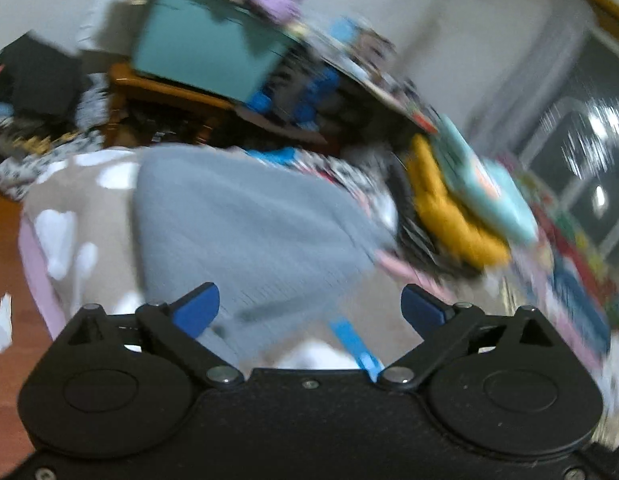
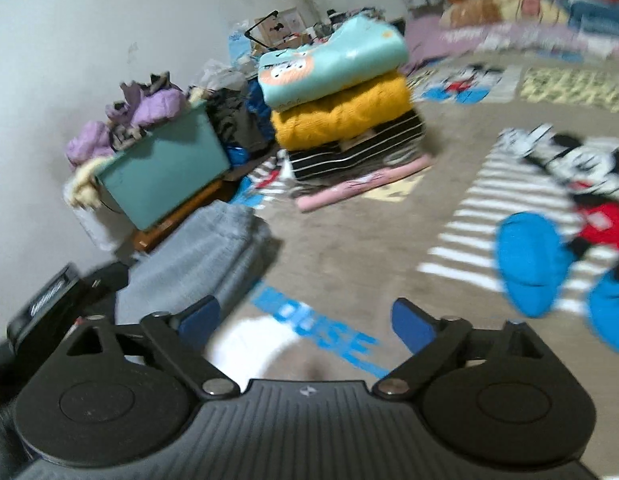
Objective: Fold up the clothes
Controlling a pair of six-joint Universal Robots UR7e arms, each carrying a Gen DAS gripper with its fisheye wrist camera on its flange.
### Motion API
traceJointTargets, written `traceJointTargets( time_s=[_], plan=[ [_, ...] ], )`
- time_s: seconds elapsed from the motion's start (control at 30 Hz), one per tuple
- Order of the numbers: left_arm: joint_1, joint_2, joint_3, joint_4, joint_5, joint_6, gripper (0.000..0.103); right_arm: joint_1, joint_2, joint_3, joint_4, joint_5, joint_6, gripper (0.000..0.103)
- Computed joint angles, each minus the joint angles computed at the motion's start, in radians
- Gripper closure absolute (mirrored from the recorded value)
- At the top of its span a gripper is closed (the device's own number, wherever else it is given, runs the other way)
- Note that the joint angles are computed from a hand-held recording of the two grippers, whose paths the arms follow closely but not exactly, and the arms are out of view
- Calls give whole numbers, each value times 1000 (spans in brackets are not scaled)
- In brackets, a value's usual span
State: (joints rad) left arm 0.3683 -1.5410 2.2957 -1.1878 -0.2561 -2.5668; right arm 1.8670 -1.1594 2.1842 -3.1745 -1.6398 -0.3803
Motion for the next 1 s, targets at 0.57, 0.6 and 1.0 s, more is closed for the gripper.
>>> traceJointTargets(
  time_s=[0.57,0.6,1.0],
  plan=[
    [-105,361,-291,108,-227,279,0,-64,-369,242,-69,-175,-42,0],
    [-116,363,-307,160,-250,250,0,-65,-380,244,-55,-176,-44,0],
    [-307,262,-298,380,-515,115,0,72,-438,248,94,-105,-34,0]
  ],
)
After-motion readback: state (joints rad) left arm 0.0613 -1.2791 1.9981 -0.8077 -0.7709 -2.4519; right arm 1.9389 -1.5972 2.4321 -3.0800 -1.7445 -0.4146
